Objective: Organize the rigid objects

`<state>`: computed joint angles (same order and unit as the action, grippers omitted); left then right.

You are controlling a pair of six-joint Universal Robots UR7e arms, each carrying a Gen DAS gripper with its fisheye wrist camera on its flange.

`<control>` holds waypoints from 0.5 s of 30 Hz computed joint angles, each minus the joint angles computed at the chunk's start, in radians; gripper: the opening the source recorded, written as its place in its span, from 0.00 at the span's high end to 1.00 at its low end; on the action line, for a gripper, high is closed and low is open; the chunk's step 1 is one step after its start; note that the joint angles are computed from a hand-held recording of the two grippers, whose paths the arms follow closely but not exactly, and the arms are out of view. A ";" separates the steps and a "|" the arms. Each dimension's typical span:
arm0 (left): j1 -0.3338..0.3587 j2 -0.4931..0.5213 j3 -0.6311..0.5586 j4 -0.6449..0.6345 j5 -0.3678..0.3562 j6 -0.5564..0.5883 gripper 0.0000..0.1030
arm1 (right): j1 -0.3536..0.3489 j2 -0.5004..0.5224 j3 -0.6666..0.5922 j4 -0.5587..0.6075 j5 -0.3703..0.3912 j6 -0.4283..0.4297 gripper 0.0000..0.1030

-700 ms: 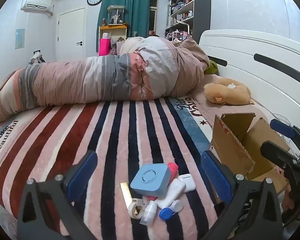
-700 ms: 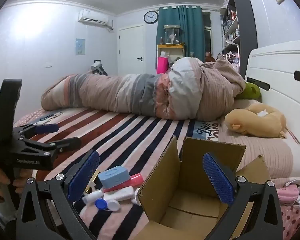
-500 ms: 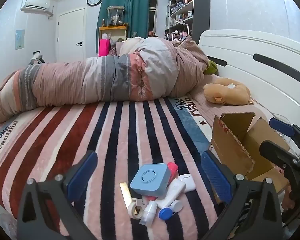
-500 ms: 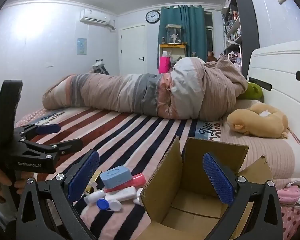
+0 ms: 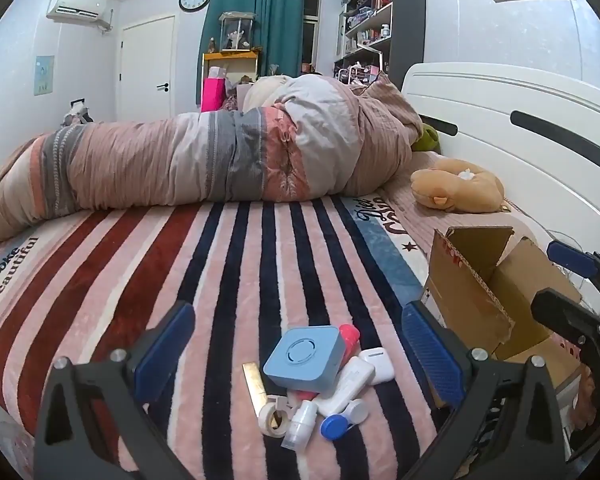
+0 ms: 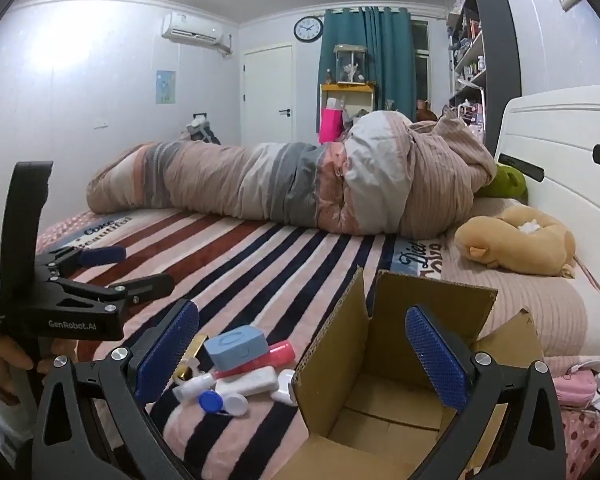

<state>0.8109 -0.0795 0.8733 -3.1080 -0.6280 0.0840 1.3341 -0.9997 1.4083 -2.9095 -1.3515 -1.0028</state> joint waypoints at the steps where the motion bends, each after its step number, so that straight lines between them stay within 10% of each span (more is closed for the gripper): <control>1: 0.001 0.000 -0.001 0.003 -0.002 -0.001 0.00 | -0.001 0.000 0.001 0.000 -0.002 0.000 0.00; 15: -0.007 -0.007 0.027 -0.035 0.008 0.007 0.00 | -0.010 -0.007 -0.005 0.040 -0.001 0.012 0.00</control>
<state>0.8039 -0.0865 0.9004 -3.1433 -0.6198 0.0913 1.3243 -1.0063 1.4037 -2.8697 -1.3525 -0.9903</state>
